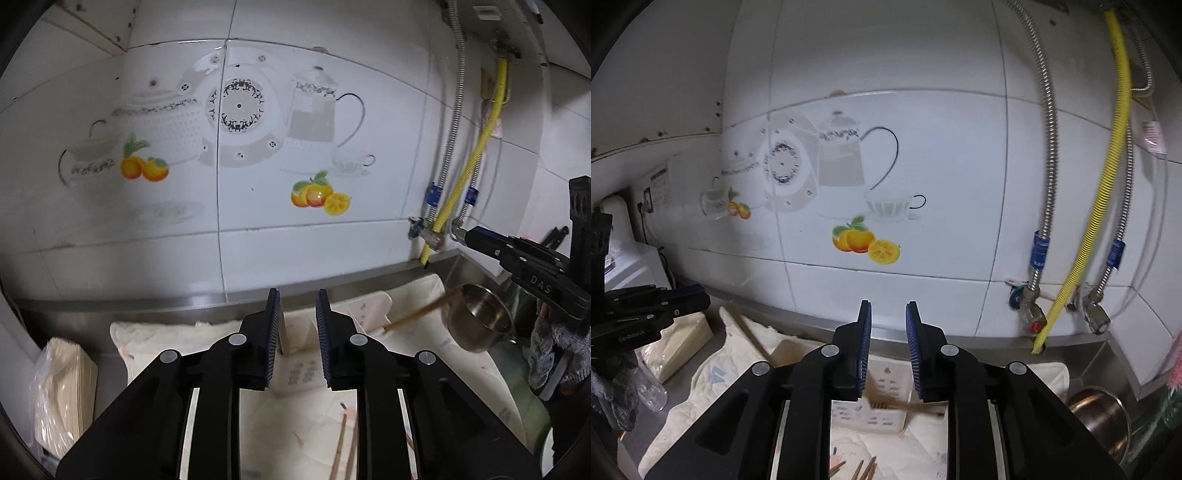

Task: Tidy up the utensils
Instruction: 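Move both open tools back down to the remaining chopsticks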

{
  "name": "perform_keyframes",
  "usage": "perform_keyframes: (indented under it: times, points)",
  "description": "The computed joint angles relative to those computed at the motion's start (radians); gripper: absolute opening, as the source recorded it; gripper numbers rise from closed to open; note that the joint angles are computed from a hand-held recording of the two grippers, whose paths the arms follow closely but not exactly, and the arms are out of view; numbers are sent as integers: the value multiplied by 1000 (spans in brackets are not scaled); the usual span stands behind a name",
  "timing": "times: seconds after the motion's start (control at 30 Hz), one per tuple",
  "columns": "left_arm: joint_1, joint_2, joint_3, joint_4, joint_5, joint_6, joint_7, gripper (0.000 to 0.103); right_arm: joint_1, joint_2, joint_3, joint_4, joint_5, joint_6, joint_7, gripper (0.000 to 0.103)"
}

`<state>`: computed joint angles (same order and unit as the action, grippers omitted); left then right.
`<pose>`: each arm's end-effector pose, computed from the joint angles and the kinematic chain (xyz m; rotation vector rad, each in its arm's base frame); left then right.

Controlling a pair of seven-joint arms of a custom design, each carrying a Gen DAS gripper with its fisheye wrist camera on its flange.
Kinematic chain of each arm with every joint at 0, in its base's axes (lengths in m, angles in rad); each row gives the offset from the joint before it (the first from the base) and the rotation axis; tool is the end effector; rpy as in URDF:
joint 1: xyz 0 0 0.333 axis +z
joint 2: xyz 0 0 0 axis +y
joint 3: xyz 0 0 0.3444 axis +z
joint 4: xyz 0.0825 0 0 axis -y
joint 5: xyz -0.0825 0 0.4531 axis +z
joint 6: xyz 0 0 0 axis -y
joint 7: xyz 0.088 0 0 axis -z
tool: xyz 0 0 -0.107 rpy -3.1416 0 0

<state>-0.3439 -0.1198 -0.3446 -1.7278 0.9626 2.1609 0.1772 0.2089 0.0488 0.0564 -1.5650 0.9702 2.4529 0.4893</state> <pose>0.4991 -0.3865 0.7193 -1.7969 1.2466 -0.8758 0.6698 0.1809 0.7300 -1.8662 0.7128 -0.4328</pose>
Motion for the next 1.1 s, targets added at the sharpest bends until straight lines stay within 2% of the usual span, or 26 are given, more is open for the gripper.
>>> perform_keyframes:
  times: [0.03,0.1,0.13,0.33,0.4,0.73,0.9,0.97,1.1]
  points:
    - [-5,-11,-7,-15,3,-8,-15,21,-4,-26,-2,-33,18,-4,-20,21]
    - [-14,-36,-20,-50,6,-15,-48,36,-4,-69,-10,-93,33,-5,-47,22]
    - [-16,-42,-27,-59,13,-23,-61,39,-1,-86,-14,-117,35,-4,-58,22]
    - [-38,-96,-62,-157,7,-43,-150,41,13,-205,-53,-312,56,-25,-119,25]
    - [-46,-106,-75,-185,1,-62,-178,47,14,-244,-65,-385,48,-33,-123,25]
    - [-78,-157,-91,-316,-65,-51,-312,51,11,-381,-95,-657,-29,-34,-108,25]
    - [-88,-165,-93,-359,-87,-21,-362,51,7,-415,-93,-742,-71,-24,-88,25]
    - [-93,-164,-93,-369,-100,-14,-369,51,7,-413,-100,-754,-77,-49,-66,25]
    - [-100,-163,-90,-391,-122,-2,-380,51,5,-408,-85,-785,-109,-13,-38,24]
